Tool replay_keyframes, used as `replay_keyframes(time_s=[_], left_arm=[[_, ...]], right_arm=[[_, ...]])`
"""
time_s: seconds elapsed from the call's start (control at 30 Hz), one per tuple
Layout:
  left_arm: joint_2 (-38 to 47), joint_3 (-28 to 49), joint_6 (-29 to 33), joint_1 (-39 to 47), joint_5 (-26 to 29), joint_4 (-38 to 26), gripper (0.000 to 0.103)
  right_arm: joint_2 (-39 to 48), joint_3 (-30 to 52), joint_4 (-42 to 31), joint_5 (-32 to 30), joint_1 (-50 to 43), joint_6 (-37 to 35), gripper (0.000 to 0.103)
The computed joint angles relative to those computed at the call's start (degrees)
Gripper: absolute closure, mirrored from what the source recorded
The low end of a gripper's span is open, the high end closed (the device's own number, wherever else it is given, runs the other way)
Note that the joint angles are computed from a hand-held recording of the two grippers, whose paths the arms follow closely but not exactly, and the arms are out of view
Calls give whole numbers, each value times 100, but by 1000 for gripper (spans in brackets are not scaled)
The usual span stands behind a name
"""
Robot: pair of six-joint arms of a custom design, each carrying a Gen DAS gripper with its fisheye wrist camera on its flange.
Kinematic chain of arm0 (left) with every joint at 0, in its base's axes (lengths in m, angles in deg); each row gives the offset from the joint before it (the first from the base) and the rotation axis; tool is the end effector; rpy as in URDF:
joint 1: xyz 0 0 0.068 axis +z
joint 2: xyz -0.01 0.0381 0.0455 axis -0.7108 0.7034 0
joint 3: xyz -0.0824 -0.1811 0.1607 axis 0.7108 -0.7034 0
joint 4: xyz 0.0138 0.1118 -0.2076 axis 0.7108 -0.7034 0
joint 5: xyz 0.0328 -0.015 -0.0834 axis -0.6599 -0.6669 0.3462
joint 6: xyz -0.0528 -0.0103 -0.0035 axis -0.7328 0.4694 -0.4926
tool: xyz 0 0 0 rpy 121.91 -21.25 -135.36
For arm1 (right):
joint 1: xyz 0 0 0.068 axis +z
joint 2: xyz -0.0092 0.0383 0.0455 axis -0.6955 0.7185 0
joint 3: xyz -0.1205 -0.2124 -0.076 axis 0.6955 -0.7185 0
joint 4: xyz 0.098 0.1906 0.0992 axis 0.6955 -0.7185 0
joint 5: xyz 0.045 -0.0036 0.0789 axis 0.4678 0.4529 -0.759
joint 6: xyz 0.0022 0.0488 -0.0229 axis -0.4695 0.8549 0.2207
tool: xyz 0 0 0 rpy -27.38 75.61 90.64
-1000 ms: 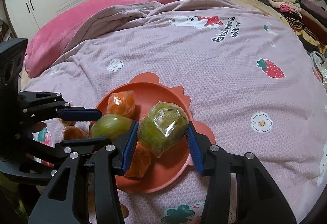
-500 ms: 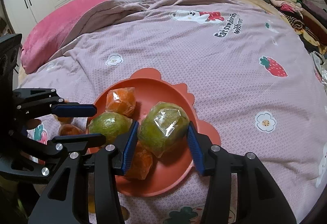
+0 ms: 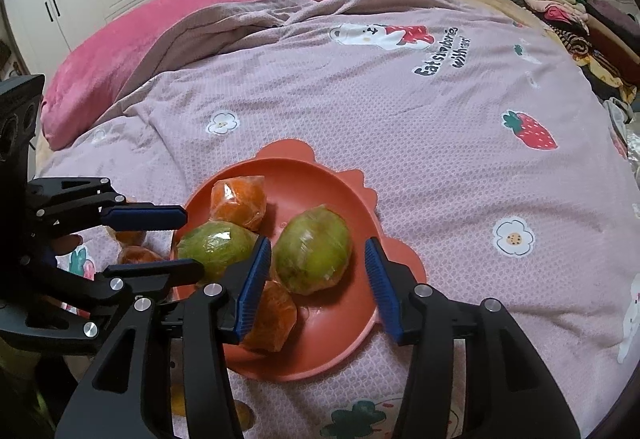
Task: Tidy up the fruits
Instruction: 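Open the left gripper to set the pear on the plate while the right gripper releases its pear, then withdraw both tools away from the plate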
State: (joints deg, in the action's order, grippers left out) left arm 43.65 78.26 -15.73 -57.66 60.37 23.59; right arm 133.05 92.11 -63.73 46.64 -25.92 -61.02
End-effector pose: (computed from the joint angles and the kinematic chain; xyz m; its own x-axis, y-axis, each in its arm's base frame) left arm 0.2484 -0.0557 0.1521 -0.8047 -0.0808 -0.5881 0.0342 0.9827 -0.1818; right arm 0.3656 0.1349 0.1826 -0.5305 -0.6393 -0.5566 -0.8078 0.5803 0.1035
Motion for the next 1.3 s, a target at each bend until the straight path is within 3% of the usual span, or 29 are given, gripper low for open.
replay_keyframes(time_s=[0.93,1.3], left_arm=[[-687,-296,-48,125,-114,-41,40],[-1038,-383,-19,267,-150,-207,29]], right_arm=[[-1077,-1188,552,-203,-421,488,20],[-1373,-1455,600,-190,-424,636,15]])
